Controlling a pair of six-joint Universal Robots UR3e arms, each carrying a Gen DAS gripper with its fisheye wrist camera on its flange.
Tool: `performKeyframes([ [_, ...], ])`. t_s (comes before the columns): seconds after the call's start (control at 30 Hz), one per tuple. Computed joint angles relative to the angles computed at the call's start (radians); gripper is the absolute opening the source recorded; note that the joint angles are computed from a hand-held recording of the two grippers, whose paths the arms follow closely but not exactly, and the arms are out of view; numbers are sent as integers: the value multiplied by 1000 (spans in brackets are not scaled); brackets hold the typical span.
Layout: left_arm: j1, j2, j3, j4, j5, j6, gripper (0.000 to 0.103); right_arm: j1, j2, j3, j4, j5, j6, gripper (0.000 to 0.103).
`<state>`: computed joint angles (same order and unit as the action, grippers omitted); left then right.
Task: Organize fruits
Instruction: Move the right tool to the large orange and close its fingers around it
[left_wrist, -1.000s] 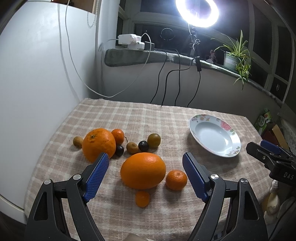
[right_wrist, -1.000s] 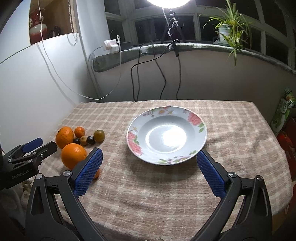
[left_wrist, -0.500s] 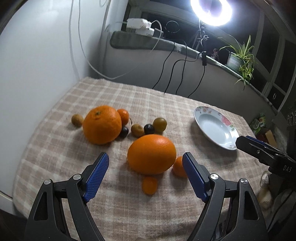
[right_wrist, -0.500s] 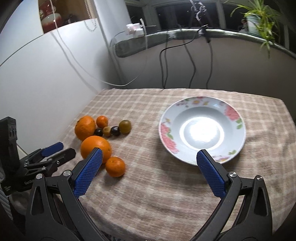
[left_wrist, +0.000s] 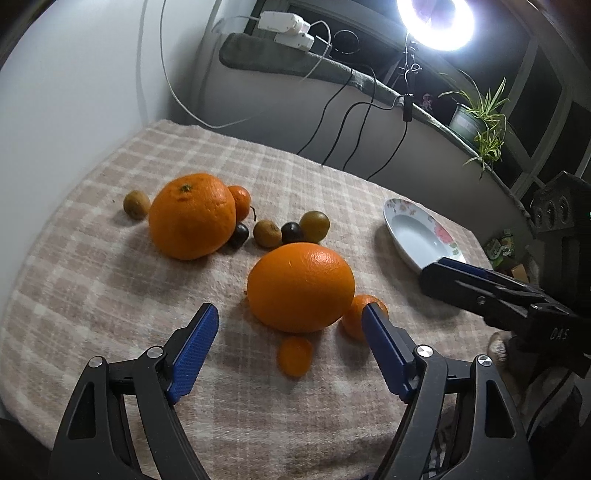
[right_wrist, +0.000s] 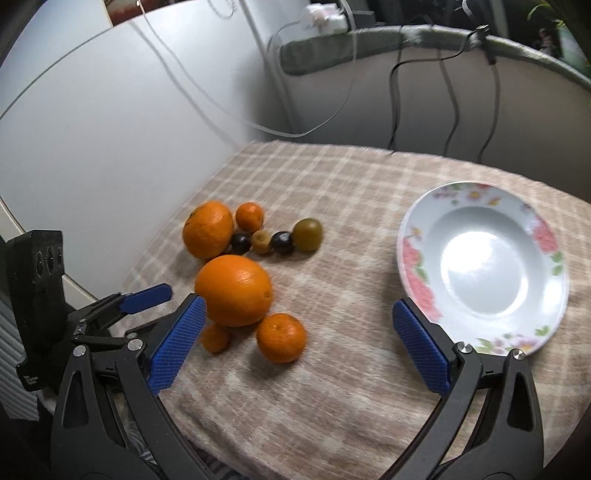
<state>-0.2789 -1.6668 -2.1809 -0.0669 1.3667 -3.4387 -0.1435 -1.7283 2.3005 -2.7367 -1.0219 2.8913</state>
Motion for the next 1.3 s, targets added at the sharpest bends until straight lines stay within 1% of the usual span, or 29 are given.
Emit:
performKeyframes([
  [0.07, 10, -9, 0, 1, -20, 2, 77, 26, 51, -33, 0, -1, 0, 98],
  [0.13, 16, -17, 3, -2, -33, 7, 75, 54, 96, -67, 1, -7, 4, 97],
  [0.3, 23, -49, 20, -2, -58, 9, 73, 104, 197, -153, 23, 1, 14, 95],
  [0.5, 24, -82, 41, -2, -79, 11, 70, 147, 256, -222, 65, -3, -2, 95],
  [0.77, 36, -111, 55, -2, -109, 15, 70, 175, 351, -308, 108, 6, -9, 94],
  [0.87, 40, -119, 58, 1, -116, 17, 70, 181, 384, -338, 129, 13, -14, 87],
  [1.03, 47, -126, 61, 0, -131, 24, 69, 173, 419, -377, 188, 59, -30, 84],
  [1.1, 45, -132, 68, -3, -128, 25, 69, 170, 430, -391, 215, 85, -42, 74],
  [1.3, 43, -133, 75, -7, -124, 27, 69, 173, 435, -395, 216, 90, -38, 74],
])
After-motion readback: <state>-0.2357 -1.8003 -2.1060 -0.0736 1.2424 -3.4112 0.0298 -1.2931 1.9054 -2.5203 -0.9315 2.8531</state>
